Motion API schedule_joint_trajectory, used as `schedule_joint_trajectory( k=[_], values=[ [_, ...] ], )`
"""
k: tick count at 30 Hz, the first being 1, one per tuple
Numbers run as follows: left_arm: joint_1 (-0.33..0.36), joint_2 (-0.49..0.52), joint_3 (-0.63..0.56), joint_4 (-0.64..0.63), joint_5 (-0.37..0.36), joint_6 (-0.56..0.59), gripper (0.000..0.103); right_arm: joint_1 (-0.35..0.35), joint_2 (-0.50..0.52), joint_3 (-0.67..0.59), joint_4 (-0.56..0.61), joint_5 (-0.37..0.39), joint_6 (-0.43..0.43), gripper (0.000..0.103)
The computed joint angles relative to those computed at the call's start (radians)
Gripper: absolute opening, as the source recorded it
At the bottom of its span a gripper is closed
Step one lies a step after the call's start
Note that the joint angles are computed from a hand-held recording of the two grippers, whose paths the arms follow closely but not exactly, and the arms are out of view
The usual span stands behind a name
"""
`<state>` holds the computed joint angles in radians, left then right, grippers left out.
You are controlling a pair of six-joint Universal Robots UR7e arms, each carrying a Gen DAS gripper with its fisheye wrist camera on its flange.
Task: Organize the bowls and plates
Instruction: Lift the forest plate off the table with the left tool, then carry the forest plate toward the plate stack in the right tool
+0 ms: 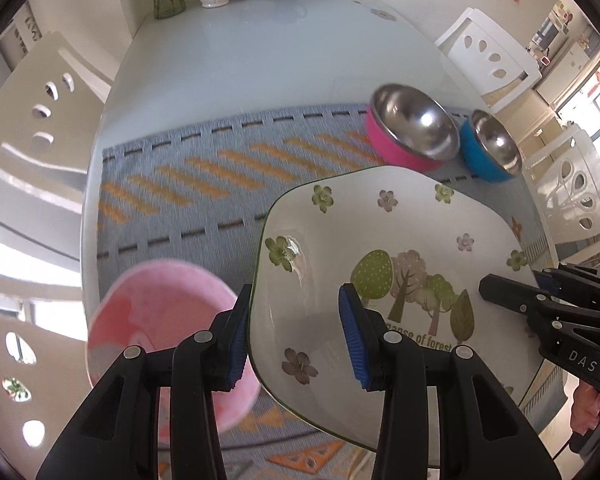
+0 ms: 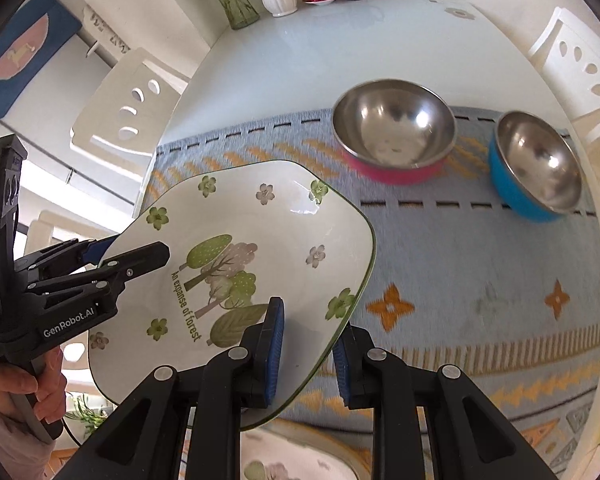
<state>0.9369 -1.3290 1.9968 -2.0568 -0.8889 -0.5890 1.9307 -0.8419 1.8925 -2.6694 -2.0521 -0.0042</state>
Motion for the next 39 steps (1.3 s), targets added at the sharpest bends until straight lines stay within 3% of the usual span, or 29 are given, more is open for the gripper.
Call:
schedule_joint_trajectory(
  k=[21,39],
  values=[
    [-0.124,-0.105,0.177,0.013,-0.051,-0.191,0.038,-0.026,-0.145,0.223,-0.051,0.029,-0.023,0.022],
    [-0.210,-0.203,0.322,0.026,-0.126,-0.335,0.038,-0.018,-0.200,0.384,-0.139,0.011,-0.057,0.022]
  ],
)
